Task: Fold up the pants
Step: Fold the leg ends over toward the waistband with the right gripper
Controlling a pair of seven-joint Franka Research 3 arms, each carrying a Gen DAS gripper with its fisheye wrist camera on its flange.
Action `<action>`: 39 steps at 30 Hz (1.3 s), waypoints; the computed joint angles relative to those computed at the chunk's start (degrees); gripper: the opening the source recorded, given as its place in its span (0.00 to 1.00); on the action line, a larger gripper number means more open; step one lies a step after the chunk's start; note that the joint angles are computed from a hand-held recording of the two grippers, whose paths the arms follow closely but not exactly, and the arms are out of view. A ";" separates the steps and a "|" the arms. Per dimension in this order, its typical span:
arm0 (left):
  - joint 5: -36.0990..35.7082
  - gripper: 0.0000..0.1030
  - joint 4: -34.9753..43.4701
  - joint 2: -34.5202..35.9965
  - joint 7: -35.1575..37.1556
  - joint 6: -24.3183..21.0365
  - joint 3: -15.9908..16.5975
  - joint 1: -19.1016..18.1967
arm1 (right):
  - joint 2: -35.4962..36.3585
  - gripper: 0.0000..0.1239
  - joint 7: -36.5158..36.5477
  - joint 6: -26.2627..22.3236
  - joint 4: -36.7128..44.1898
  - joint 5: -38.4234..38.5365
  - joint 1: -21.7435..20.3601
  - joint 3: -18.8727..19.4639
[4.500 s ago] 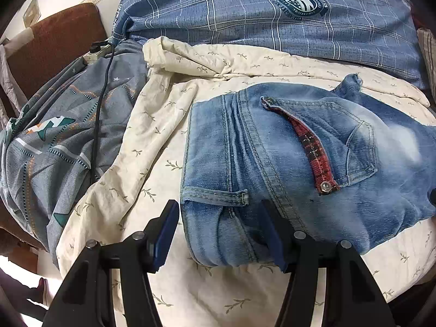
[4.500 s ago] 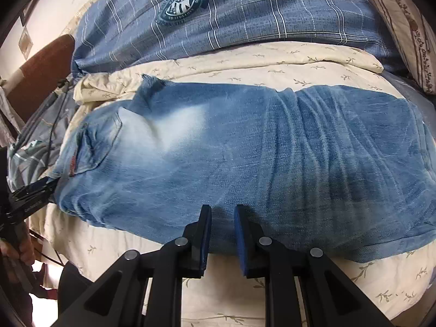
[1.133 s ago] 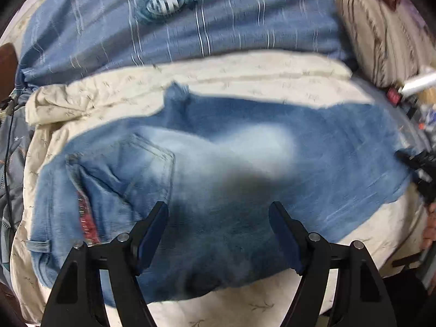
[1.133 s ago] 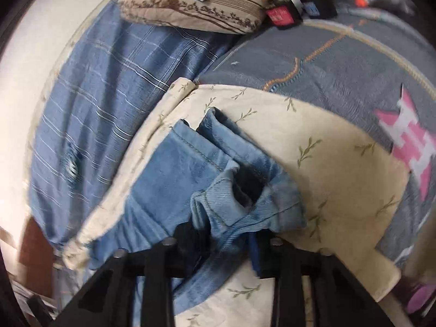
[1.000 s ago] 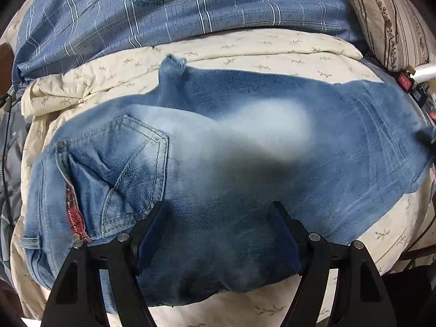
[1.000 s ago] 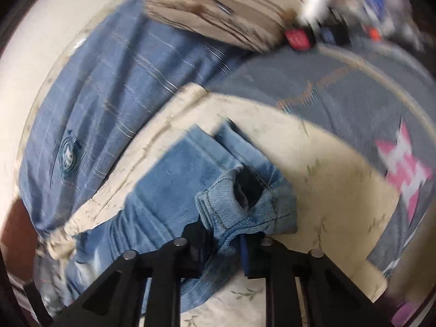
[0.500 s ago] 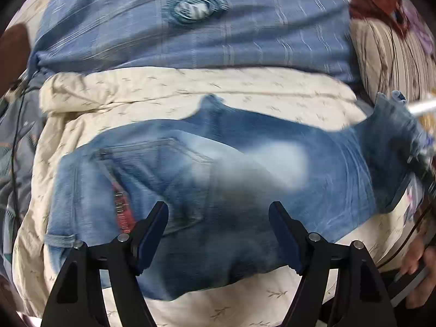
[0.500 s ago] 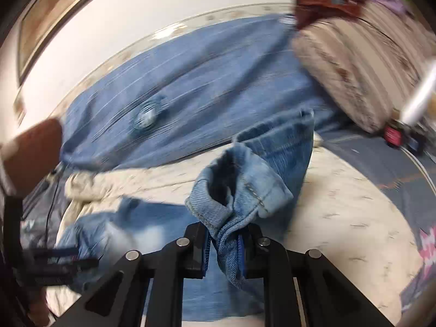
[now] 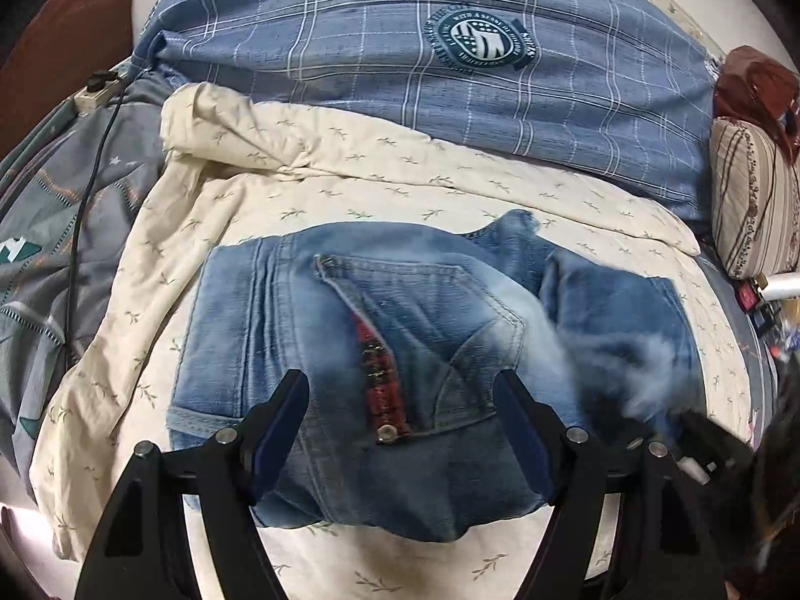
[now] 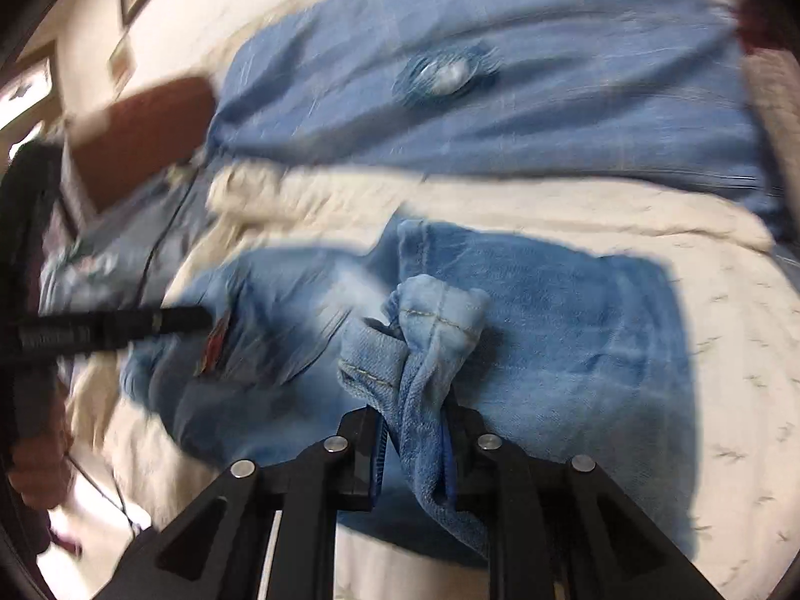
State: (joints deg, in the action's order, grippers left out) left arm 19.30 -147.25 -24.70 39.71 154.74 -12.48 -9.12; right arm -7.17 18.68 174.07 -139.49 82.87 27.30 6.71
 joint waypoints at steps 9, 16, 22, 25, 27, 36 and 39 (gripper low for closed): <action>0.58 0.75 1.94 1.34 0.71 -0.29 -0.75 -0.63 | -2.70 0.51 10.50 -10.27 -3.24 -12.39 -0.43 -4.17; 3.03 0.75 9.71 8.94 3.60 -0.38 -1.62 -1.06 | -8.70 0.51 -1.80 -16.39 -5.53 0.64 -3.80 -6.24; 6.08 0.64 18.35 18.45 5.24 -1.72 -1.72 -1.54 | -8.15 0.41 -2.48 -10.91 -4.65 6.53 -6.67 -4.88; 4.04 0.58 21.70 22.58 7.13 -1.96 -1.00 -2.53 | -7.29 0.35 2.84 -10.50 -4.41 1.55 -7.41 -4.46; 5.54 0.58 24.37 25.31 6.09 -3.19 -0.96 -3.09 | -6.47 0.33 5.28 -9.39 -4.28 -1.92 -7.20 -3.82; 20.08 0.54 35.31 35.22 -0.03 -12.02 1.05 -8.24 | -0.76 0.32 17.82 -11.76 -1.20 -11.80 -7.96 -5.60; 24.16 0.54 37.90 37.20 -1.26 -13.95 1.71 -9.50 | 0.59 0.32 17.17 -14.20 0.29 -9.00 -8.89 -6.06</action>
State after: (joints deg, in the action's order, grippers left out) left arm 43.46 -109.35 12.50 38.44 140.78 -10.77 -18.62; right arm -6.57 35.85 159.86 -139.20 73.87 18.41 0.65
